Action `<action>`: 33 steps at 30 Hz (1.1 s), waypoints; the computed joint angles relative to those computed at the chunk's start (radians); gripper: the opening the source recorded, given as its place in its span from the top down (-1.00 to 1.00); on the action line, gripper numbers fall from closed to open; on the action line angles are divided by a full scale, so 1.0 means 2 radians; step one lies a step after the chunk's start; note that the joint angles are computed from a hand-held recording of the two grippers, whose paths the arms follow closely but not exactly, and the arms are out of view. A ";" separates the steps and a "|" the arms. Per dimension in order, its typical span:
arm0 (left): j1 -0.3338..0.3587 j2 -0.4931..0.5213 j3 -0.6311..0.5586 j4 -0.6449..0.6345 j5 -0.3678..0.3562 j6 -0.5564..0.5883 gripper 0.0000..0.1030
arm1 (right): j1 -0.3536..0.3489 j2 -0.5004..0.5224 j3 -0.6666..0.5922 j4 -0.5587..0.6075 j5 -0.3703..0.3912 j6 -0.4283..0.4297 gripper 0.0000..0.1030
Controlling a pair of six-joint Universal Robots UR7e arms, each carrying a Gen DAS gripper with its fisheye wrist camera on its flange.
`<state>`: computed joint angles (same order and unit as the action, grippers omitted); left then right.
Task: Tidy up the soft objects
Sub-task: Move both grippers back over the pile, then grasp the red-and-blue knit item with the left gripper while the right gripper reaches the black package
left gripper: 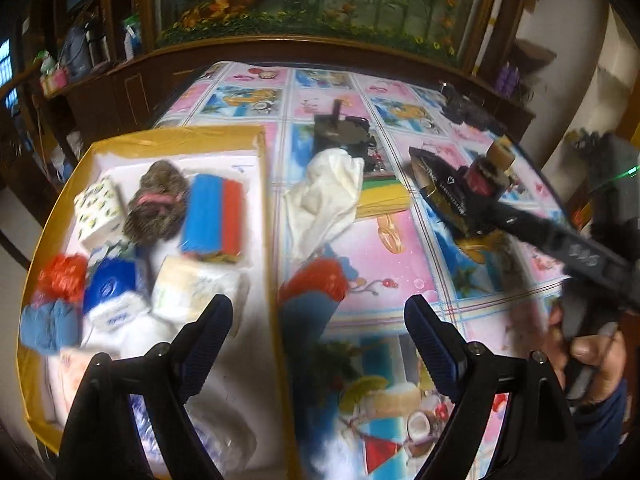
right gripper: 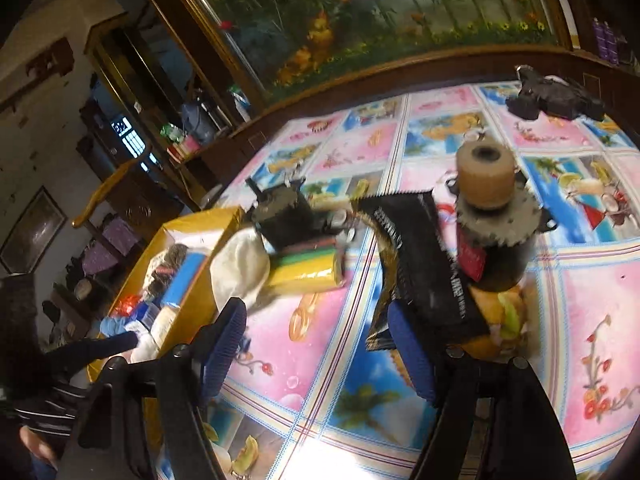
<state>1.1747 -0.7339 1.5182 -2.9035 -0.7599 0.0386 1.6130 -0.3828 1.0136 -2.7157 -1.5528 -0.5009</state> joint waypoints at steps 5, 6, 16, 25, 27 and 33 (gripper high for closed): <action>0.001 0.049 -0.056 0.034 0.045 0.031 -0.66 | -0.005 -0.013 0.017 -0.006 0.026 0.010 -0.51; 0.002 0.059 -0.066 0.042 0.062 0.029 -0.61 | -0.006 -0.015 0.018 -0.006 0.032 0.013 -0.51; -0.001 0.058 -0.057 0.076 0.098 -0.029 0.18 | -0.008 -0.020 0.026 -0.034 0.026 0.025 -0.51; -0.021 0.047 0.028 -0.101 0.079 0.053 0.20 | -0.002 -0.011 0.021 -0.034 0.004 0.002 -0.51; -0.017 0.050 0.021 -0.104 0.090 0.060 0.19 | -0.001 -0.009 0.023 -0.040 0.003 -0.003 -0.51; 0.019 0.014 -0.007 -0.015 0.019 -0.015 0.09 | -0.001 -0.003 0.014 -0.029 0.002 -0.009 -0.51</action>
